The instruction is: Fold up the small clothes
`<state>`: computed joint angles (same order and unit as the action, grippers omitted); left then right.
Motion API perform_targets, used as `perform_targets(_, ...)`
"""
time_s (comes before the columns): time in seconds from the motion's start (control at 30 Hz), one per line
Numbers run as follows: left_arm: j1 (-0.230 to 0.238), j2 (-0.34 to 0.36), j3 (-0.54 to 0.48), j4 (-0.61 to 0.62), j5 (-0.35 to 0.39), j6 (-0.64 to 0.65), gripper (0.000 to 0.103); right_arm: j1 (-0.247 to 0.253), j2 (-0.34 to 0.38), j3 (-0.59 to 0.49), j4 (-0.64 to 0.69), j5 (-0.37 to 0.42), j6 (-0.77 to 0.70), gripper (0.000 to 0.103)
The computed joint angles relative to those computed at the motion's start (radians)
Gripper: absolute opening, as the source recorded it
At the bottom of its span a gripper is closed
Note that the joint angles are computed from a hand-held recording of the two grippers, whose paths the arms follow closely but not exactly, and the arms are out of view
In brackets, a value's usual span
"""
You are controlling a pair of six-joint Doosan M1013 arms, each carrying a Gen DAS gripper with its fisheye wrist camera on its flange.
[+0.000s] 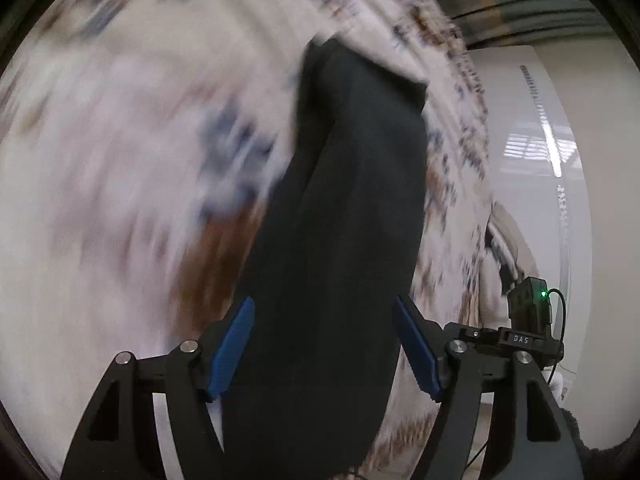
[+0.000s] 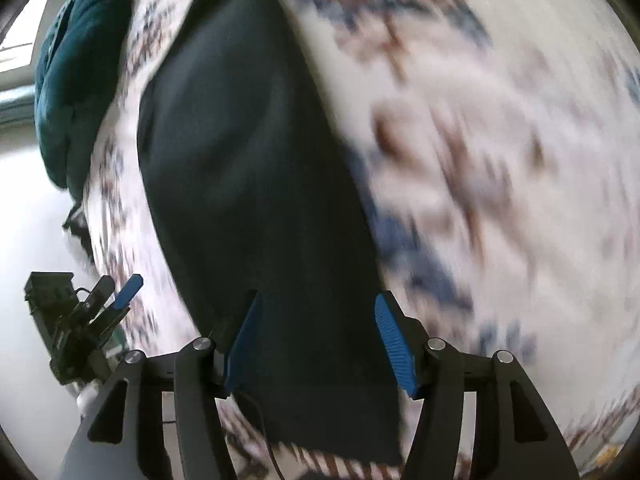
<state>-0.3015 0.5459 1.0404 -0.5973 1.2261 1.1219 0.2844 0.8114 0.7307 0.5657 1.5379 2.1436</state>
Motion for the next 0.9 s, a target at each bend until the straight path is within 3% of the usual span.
perform_targets(0.17, -0.042, -0.122, 0.248, -0.043, -0.022, -0.087, 0.070, 0.013, -0.186, 0.383, 0.066, -0.062, -0.043, 0.061)
perform_targets(0.3, -0.071, -0.171, 0.385, -0.116, -0.056, -0.079, 0.070, 0.033, -0.262, 0.582, 0.143, -0.128, -0.099, 0.061)
perform_targets(0.43, -0.088, -0.196, 0.449, -0.173, -0.120, -0.030, 0.070, 0.049, -0.300, 0.703, 0.245, -0.209, -0.181, 0.061)
perform_targets(0.57, -0.099, -0.197, 0.447, -0.183, -0.152, -0.007, 0.067, 0.060, -0.314, 0.767, 0.338, -0.284, -0.233, 0.062)
perform_targets(0.63, -0.104, -0.194, 0.441, -0.193, -0.148, 0.024, 0.024, 0.067, -0.316, 0.787, 0.403, -0.314, -0.261, 0.063)
perform_targets(0.67, -0.108, -0.191, 0.430, -0.179, -0.138, 0.020, 0.008, 0.069, -0.317, 0.793, 0.420, -0.316, -0.266, 0.063)
perform_targets(0.7, -0.107, -0.197, 0.436, -0.179, -0.143, 0.027, 0.008, 0.076, -0.319, 0.801, 0.433, -0.329, -0.266, 0.058)
perform_targets(0.77, -0.109, -0.213, 0.445, -0.182, -0.173, 0.002, 0.008, 0.092, -0.320, 0.798, 0.421, -0.344, -0.248, 0.019)
perform_targets(0.8, -0.108, -0.224, 0.450, -0.187, -0.190, -0.017, 0.008, 0.097, -0.322, 0.802, 0.428, -0.355, -0.243, 0.011)
perform_targets(0.9, -0.102, -0.252, 0.451, -0.185, -0.216, -0.043, 0.007, 0.109, -0.354, 0.812, 0.423, -0.410, -0.234, 0.010)
